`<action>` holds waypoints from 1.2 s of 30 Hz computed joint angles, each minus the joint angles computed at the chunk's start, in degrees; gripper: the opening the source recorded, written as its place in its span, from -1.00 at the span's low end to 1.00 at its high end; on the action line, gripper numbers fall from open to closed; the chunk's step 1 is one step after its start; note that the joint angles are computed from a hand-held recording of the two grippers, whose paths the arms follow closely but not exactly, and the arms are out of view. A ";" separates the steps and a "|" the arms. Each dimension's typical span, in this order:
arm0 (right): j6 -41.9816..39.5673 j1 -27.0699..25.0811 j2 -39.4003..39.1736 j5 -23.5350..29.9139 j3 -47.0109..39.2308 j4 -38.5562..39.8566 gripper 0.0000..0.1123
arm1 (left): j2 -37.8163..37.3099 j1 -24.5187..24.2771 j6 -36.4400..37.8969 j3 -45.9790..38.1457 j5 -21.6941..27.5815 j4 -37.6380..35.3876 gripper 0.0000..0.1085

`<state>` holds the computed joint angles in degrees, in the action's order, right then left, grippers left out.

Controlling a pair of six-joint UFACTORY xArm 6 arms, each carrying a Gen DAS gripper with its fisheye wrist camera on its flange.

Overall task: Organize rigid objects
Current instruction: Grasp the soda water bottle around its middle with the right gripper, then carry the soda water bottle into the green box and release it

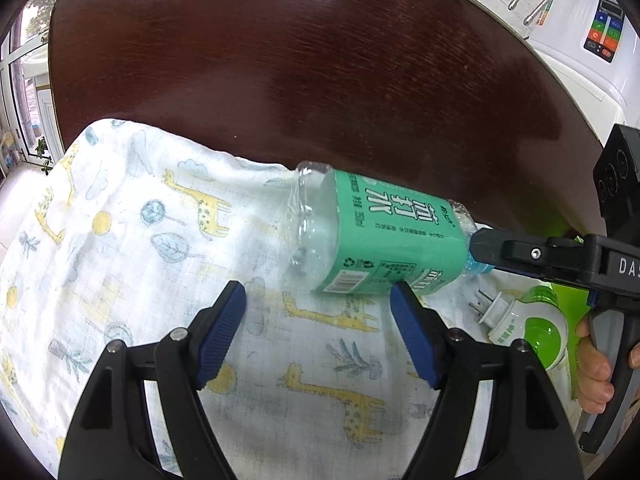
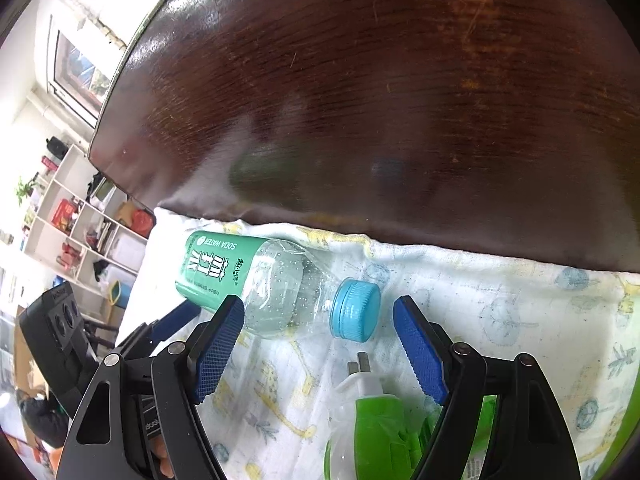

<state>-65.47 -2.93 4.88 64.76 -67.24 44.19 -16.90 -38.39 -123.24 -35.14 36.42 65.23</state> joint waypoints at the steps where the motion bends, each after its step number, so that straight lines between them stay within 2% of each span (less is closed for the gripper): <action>1: -0.08 -0.07 -0.19 -0.17 0.04 -0.08 0.41 | -0.83 0.00 -0.41 0.65 0.12 0.20 0.43; 5: -0.61 -1.19 -0.12 1.82 -0.71 1.30 0.41 | -3.19 0.39 -2.28 2.55 -0.07 1.53 0.48; 8: -0.95 -1.64 -0.06 2.17 -1.15 2.24 0.41 | -3.96 2.29 -3.27 3.31 -3.90 4.33 0.48; 11: 0.13 -1.53 0.70 3.07 -2.36 2.56 0.41 | -3.60 4.44 1.00 2.85 -8.16 5.23 0.48; 14: 3.26 -0.61 0.85 1.50 -2.52 0.91 0.41 | -2.35 6.42 4.21 2.05 -11.11 5.11 0.48; 17: 4.67 -0.46 1.13 2.82 -2.68 -0.04 0.41 | -1.29 7.22 6.08 1.57 -12.54 3.92 0.46; 19: 3.71 0.30 0.10 1.41 -1.30 -0.14 0.41 | -1.18 6.29 7.94 1.09 -10.89 3.18 0.45; 23: -0.91 2.84 -3.53 -6.70 3.55 0.04 0.38 | -0.12 3.84 9.99 -0.64 -6.26 1.18 0.45; 28: -3.68 3.75 -7.74 -10.75 7.59 0.09 0.30 | -2.50 1.06 9.35 -0.63 -3.88 1.78 0.45; 32: -4.48 2.42 -11.39 -10.69 9.77 0.10 0.30 | -5.43 -3.12 9.27 -0.48 -0.79 0.61 0.45; 36: -7.14 -0.59 -16.15 -8.87 12.40 0.69 0.30 | -6.93 -8.63 9.97 -2.24 4.81 0.34 0.45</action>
